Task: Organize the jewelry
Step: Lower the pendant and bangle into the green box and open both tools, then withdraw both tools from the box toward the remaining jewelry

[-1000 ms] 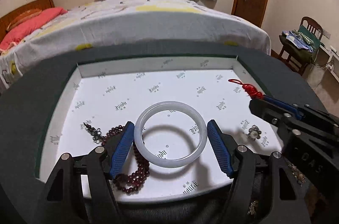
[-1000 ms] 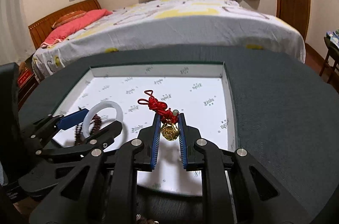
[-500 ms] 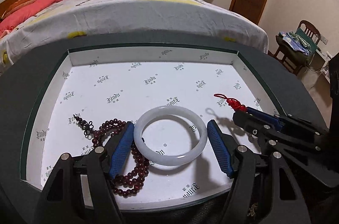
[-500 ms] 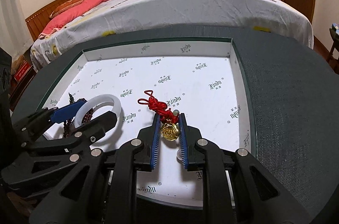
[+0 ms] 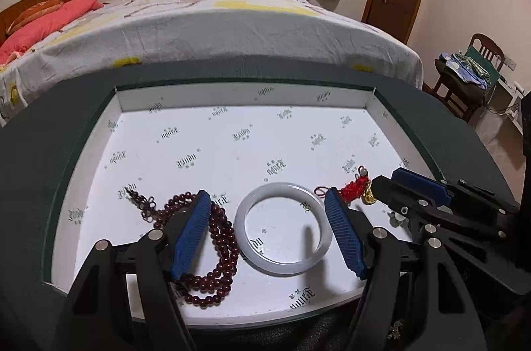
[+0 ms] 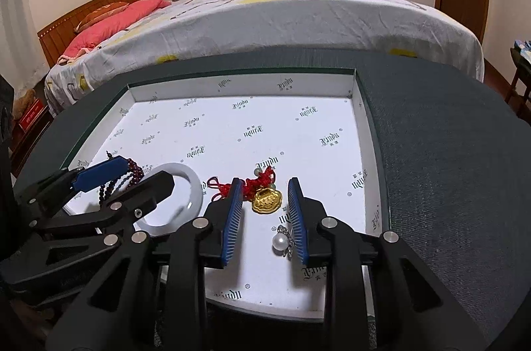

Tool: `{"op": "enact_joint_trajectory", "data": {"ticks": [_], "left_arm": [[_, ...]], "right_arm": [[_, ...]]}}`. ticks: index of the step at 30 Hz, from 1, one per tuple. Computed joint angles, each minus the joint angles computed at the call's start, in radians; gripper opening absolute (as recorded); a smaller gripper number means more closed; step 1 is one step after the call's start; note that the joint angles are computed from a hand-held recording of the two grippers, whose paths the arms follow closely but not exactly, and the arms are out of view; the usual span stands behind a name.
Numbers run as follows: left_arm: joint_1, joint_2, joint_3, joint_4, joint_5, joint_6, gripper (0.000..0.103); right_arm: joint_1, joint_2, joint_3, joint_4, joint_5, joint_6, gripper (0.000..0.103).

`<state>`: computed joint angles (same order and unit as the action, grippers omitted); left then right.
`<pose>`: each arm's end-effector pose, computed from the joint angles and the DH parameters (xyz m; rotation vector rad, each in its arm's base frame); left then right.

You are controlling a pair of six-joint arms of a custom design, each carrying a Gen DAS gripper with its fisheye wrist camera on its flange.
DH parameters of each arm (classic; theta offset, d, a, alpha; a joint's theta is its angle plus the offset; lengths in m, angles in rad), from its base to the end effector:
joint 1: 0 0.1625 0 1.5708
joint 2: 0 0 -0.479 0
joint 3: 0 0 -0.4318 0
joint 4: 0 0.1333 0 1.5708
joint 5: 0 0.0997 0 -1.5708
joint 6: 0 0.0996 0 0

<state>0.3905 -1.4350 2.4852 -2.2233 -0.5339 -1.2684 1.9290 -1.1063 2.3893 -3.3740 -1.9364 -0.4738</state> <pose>-0.2420 -0.3365 0.1771 0.1580 2.2402 -1.0445 0.2562 -0.4058 0.1456 0.9591 -2.4960 0.6810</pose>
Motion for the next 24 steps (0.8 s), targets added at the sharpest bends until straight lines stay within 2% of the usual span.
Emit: {"op": "enact_joint_trajectory", "data": {"ticks": [4,13,19,24], "left_arm": [[-0.029,-0.023,-0.011,0.09,0.019,-0.058,0.069],[-0.137,-0.099,-0.041,0.409,0.026,-0.317,0.069],[-0.236,-0.117,-0.068,0.69,-0.014,-0.567,0.069],[-0.317,-0.122,-0.069,0.833,-0.082,-0.723,0.069]], "right_arm": [[0.007,-0.024,0.015,-0.013,0.003,0.004,0.028],[0.031,-0.133,0.08,-0.015,0.008,0.009,0.029],[0.033,-0.203,0.144,-0.008,-0.002,0.013,0.029],[0.023,-0.255,0.214,0.001,-0.003,0.011,0.029]]}}
